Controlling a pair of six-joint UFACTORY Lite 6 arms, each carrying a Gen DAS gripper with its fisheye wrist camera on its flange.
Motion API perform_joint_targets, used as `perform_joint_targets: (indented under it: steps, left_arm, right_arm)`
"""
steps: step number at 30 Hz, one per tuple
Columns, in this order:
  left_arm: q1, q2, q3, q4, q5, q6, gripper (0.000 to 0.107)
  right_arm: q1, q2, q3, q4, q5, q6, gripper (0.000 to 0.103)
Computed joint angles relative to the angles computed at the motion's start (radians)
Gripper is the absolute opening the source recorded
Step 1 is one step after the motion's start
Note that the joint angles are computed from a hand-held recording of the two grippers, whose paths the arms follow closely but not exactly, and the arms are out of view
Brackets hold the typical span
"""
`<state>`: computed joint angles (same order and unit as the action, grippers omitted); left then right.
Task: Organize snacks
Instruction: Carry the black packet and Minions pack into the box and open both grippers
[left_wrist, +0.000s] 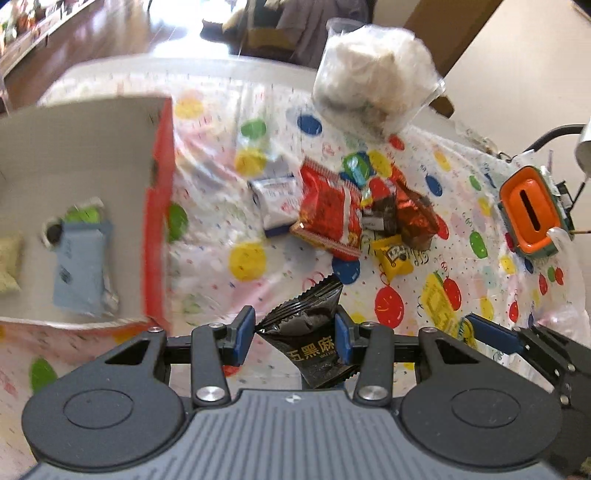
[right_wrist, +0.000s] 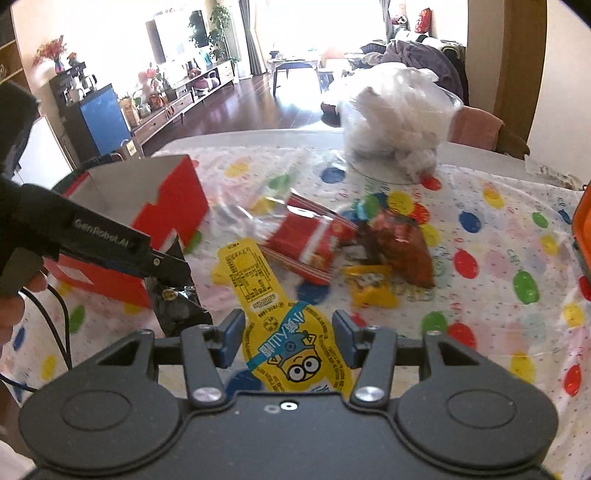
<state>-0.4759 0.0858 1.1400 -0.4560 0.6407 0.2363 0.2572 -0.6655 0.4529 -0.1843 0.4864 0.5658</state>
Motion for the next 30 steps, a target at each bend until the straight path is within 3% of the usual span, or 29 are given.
perform_joint_targets:
  steps: [6, 14, 30]
  left_arm:
    - [0.125, -0.051, 0.022, -0.027, 0.065, 0.156, 0.043]
    - [0.303, -0.015, 0.139, -0.037, 0.169, 0.324, 0.043]
    - [0.558, 0.277, 0.521, -0.008, 0.286, 0.485, 0.044]
  right_arm:
    - [0.169, 0.179, 0.139, -0.234, -0.009, 0.361, 0.051]
    - [0.298, 0.452, 0.390, -0.400, 0.001, 0.599, 0.051]
    - [0.352, 1.019, 0.983, -0.352, 0.026, 0.532, 0.051]
